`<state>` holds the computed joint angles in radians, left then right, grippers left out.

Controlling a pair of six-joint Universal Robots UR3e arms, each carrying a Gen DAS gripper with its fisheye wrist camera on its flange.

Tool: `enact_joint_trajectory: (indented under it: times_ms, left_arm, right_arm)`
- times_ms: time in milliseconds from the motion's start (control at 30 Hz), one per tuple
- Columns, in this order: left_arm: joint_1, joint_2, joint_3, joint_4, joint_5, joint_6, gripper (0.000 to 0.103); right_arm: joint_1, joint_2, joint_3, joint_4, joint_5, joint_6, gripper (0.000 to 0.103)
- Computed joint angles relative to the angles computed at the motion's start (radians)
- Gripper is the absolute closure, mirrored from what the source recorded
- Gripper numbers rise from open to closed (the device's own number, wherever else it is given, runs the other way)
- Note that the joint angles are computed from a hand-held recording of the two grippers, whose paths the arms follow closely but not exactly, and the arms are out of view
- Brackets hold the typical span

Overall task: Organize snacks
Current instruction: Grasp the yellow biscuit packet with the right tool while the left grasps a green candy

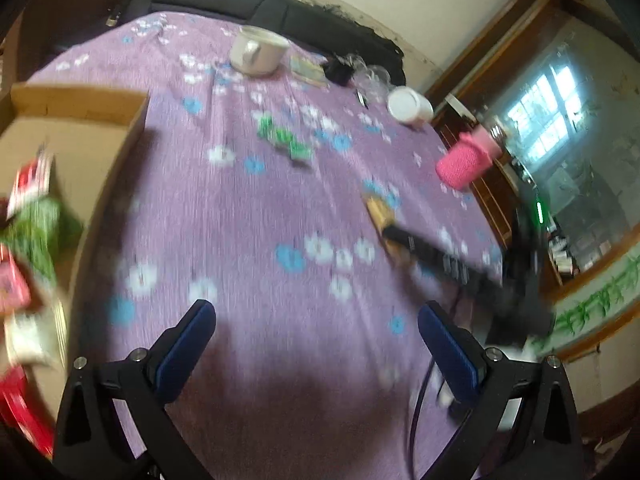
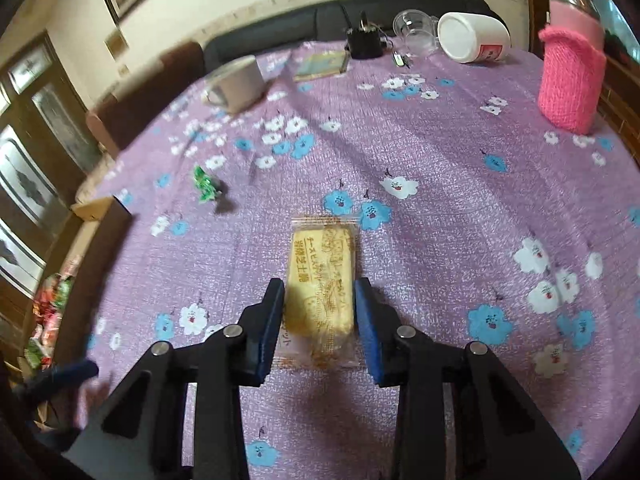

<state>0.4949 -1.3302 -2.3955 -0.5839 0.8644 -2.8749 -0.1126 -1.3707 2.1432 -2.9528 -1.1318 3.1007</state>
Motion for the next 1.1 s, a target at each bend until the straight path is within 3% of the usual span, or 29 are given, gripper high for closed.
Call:
enact_joint_trajectory:
  times_ms: [167,233,300,400,567,600,633,667,700,767,933,1100]
  left_arm:
    - [-0.159,-0.339,0.310,0.140,0.141,-0.193,0.005]
    - [-0.209,-0.466,0.464,0.112,0.182,-0.236,0.029]
    - [-0.253,-0.582,0.619,0.070,0.219,-0.276,0.035]
    - [-0.316,-0.703,0.787,0.062,0.306,-0.327,0.035]
    - [-0.384,-0.828,0.948,-0.011,0.434,-0.307,0.036]
    - [-0.415,-0.829,0.945,0.015,0.497,-0.278,0.043]
    - [-0.426,-0.830,0.949,0.009,0.513,-0.261,0.069]
    - [-0.432,-0.824,0.939,0.006,0.514,-0.238,0.081]
    - [-0.430,-0.814,0.925,0.008,0.502,-0.227,0.085]
    - [-0.424,-0.785,0.887,0.026,0.496,-0.217,0.085]
    - [-0.352,-0.630,0.706,0.084,0.382,-0.178,0.085]
    - [-0.189,-0.339,0.433,0.074,0.228,-0.083,0.085]
  right_arm:
    - [-0.057,-0.002,0.013,0.021,0.108,-0.005,0.066]
    - [-0.075,0.009,0.005,0.038,0.142,-0.006,0.066]
    - [-0.096,0.006,0.005,0.063,0.175,-0.004,0.066]
    - [-0.108,0.010,-0.008,0.096,0.199,-0.002,0.066]
    - [-0.105,0.016,-0.019,0.104,0.194,0.001,0.066]
    - [-0.104,0.017,-0.021,0.103,0.192,0.002,0.066]
    - [-0.103,0.019,-0.022,0.102,0.189,0.003,0.066]
    - [-0.100,0.020,-0.022,0.096,0.185,0.006,0.066]
    - [-0.099,0.024,-0.024,0.091,0.182,0.006,0.066]
    - [-0.093,0.025,-0.023,0.079,0.171,0.004,0.066]
    - [-0.095,0.022,-0.008,0.057,0.178,-0.011,0.068]
    - [-0.107,0.001,0.036,-0.005,0.206,-0.017,0.068]
